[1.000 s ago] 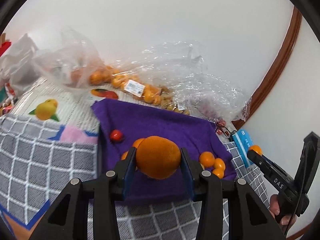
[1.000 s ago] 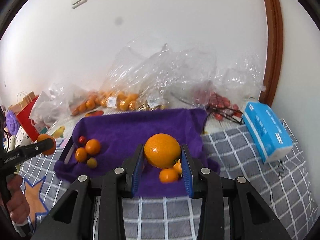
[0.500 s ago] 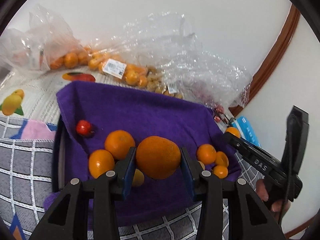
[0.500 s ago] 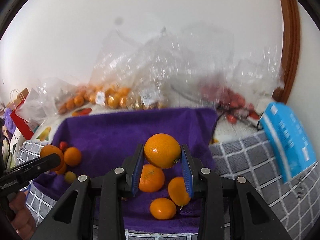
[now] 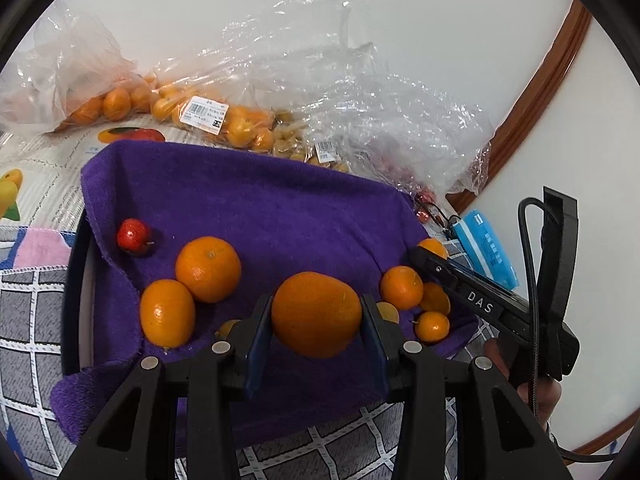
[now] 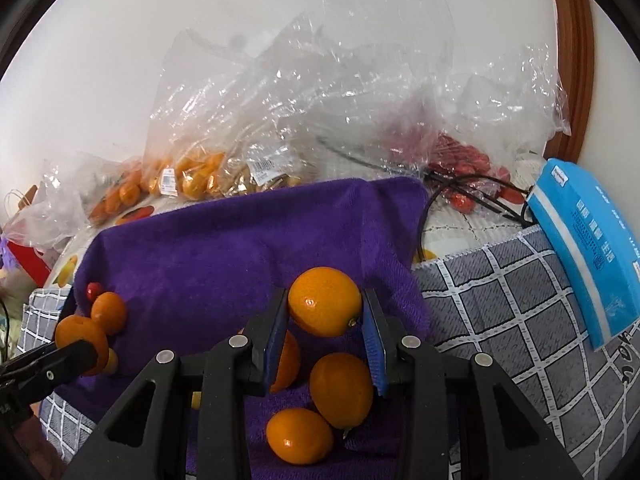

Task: Organize fruits
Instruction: 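Carry both held oranges over the purple towel, then lower both oranges onto the purple towel and open both grippers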

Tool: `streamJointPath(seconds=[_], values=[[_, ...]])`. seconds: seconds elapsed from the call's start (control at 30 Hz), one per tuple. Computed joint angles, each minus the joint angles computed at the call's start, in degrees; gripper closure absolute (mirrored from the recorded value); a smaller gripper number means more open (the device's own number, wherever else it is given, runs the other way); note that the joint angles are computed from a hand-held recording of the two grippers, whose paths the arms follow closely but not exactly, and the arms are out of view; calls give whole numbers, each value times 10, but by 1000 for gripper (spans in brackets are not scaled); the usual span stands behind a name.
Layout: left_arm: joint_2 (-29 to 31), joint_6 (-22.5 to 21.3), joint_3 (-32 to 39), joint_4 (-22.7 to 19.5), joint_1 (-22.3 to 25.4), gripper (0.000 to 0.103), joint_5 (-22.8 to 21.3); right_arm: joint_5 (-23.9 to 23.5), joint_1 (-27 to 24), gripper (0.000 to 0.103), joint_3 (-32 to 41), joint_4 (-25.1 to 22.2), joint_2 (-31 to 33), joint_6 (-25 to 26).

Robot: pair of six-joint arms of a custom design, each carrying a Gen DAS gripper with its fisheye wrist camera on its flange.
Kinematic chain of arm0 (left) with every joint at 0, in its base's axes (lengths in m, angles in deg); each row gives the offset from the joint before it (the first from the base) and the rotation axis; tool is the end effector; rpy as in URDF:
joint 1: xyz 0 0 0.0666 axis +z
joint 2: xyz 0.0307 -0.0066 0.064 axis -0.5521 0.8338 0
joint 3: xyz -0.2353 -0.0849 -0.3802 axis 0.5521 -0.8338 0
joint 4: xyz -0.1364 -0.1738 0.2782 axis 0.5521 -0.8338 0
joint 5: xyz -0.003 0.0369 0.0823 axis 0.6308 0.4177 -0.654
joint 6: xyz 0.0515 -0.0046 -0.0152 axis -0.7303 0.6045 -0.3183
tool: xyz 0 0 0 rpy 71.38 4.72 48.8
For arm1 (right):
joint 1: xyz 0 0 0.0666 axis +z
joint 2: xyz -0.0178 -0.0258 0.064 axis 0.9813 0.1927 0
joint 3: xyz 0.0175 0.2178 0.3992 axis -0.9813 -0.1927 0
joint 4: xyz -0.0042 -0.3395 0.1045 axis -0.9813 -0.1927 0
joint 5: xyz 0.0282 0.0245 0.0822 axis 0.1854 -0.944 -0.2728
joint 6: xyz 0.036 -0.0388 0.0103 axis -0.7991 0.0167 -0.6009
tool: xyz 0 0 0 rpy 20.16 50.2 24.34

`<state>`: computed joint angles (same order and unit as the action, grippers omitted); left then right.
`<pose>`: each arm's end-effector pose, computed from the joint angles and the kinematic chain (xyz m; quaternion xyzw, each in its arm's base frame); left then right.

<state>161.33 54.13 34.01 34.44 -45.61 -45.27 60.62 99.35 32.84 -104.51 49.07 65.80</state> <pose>0.5413 -0.1290 0.4923 0.0409 0.9074 -0.2462 0.3381 0.5726 0.2071 0.4791 0.0283 0.9261 0.0579 0.3718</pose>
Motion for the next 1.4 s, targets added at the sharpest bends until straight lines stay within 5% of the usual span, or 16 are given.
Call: streamJointPath(seconds=[0.4, 1.03, 1.4], values=[[5, -16, -5, 10, -12, 63, -26, 19, 6, 67, 2, 5, 10, 1], [8, 18, -17, 45, -7, 63, -43, 4, 10, 67, -14, 38, 2, 11], [-5, 14, -30, 71, -8, 46, -51, 15, 13, 61, -23, 40, -7, 18]])
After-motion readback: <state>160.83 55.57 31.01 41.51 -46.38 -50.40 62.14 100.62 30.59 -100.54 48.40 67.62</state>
